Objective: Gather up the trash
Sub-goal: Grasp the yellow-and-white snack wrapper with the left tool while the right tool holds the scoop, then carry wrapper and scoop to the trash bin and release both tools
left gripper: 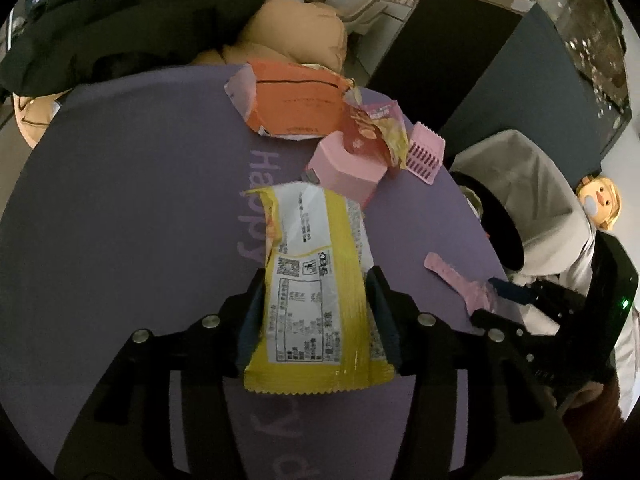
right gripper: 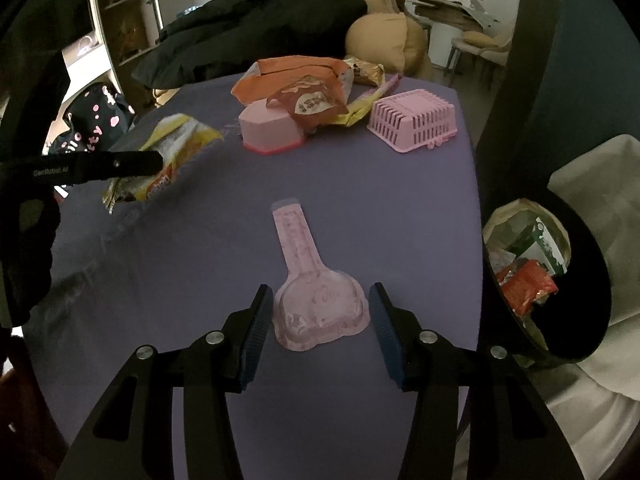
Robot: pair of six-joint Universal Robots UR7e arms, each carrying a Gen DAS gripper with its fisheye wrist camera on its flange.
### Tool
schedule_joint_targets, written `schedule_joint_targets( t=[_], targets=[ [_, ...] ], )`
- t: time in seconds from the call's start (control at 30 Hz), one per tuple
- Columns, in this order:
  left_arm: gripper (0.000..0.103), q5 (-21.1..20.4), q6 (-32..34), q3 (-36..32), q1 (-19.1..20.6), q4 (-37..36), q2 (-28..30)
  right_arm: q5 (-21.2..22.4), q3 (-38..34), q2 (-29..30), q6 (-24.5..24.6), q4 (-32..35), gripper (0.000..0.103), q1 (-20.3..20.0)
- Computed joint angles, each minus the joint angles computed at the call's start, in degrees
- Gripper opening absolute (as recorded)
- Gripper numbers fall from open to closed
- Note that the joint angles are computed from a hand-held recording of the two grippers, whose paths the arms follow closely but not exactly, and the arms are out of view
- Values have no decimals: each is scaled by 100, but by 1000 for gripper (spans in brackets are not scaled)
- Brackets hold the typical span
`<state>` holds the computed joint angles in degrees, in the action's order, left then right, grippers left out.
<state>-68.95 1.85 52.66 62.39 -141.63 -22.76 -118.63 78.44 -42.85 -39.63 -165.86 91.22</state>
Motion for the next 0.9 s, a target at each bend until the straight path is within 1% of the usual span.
schedule_joint_targets(
  t=[0.1,0.17,0.33,0.43,0.57,0.67,0.7,0.83,0.9],
  targets=[
    [51,26,104,10,-15,33,24,87,145,-101,-90,-223,47,-23],
    [52,142,170,10,-41,18,48,170,205,-172,-69,-313,46,-31],
    [52,428,227,-88,-104,160,138,246,236,-292,-21,-469,46,-40],
    [52,680,220,-218,-144,258,245,266,240,-327,-38,-534,46,-48],
    [52,811,154,-356,-169,332,337,301,245,-352,-54,-595,46,-62],
    [38,859,78,-480,-176,443,401,354,200,-355,-96,-590,46,-74],
    [38,850,28,-524,-170,485,415,374,167,-350,-110,-582,46,-76],
    [31,757,-94,-621,-174,592,426,448,-17,-325,-155,-498,46,-83],
    [30,712,-135,-767,-206,639,483,548,-136,-335,-235,-457,46,-84]
  ],
)
